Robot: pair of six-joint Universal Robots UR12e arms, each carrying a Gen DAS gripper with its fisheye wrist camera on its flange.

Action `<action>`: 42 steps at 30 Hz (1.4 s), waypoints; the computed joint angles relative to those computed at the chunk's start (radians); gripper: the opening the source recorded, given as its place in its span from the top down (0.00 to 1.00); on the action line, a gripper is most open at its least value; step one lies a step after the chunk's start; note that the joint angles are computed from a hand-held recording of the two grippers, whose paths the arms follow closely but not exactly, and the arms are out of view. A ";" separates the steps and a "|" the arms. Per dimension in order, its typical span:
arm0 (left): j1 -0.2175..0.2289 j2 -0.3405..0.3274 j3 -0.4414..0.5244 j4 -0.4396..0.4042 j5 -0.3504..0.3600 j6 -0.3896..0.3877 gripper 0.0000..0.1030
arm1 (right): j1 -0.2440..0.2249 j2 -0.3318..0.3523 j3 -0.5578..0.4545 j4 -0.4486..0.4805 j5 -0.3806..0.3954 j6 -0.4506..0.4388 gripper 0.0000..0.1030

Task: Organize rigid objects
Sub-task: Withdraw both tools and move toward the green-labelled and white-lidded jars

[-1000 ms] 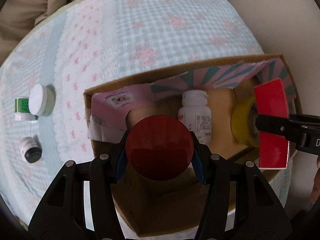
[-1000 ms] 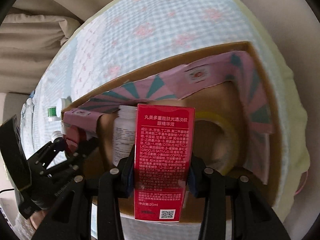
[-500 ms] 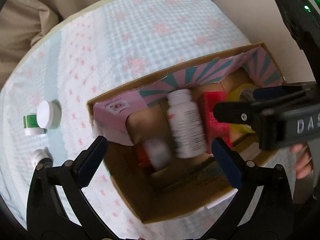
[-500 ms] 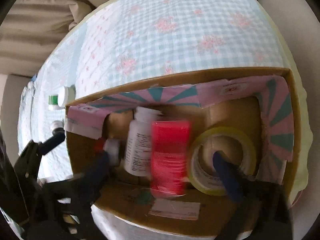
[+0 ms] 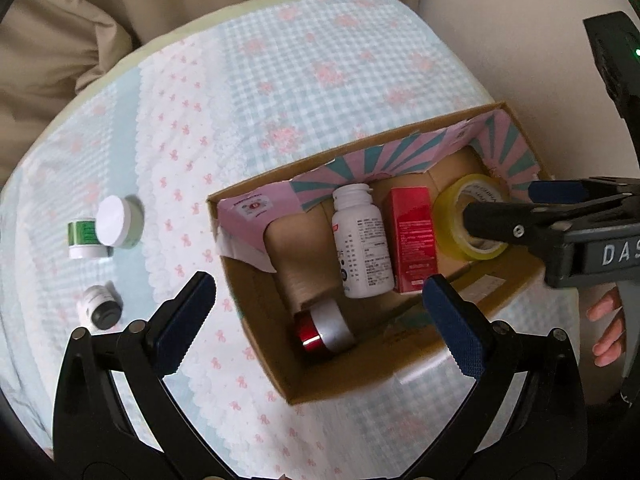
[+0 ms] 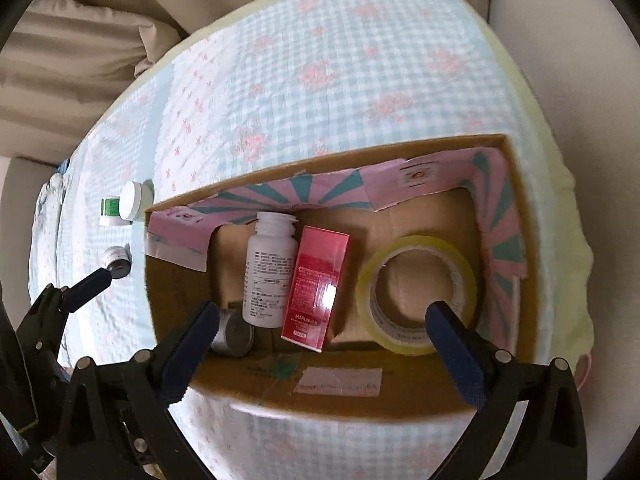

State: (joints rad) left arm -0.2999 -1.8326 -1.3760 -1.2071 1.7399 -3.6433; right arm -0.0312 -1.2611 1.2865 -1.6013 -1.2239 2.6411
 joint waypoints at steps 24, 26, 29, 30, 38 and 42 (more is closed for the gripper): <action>0.010 0.396 -0.229 0.017 0.182 -0.204 0.00 | 0.020 -0.287 0.132 -0.223 0.051 -0.049 0.00; 0.026 0.435 -0.260 0.035 0.183 -0.183 0.00 | 0.035 -0.310 0.154 -0.259 0.055 -0.047 0.00; 0.058 0.498 -0.302 0.038 0.202 -0.153 0.00 | 0.069 -0.342 0.185 -0.312 0.061 -0.020 0.00; 0.078 0.524 -0.320 0.040 0.195 -0.136 0.00 | 0.086 -0.349 0.192 -0.324 0.066 -0.007 0.00; 0.273 0.651 -0.423 0.054 0.043 0.040 0.00 | 0.204 -0.355 0.233 -0.422 0.064 0.076 0.00; 0.405 0.680 -0.467 0.062 -0.081 0.178 0.00 | 0.269 -0.338 0.255 -0.500 0.019 0.078 0.00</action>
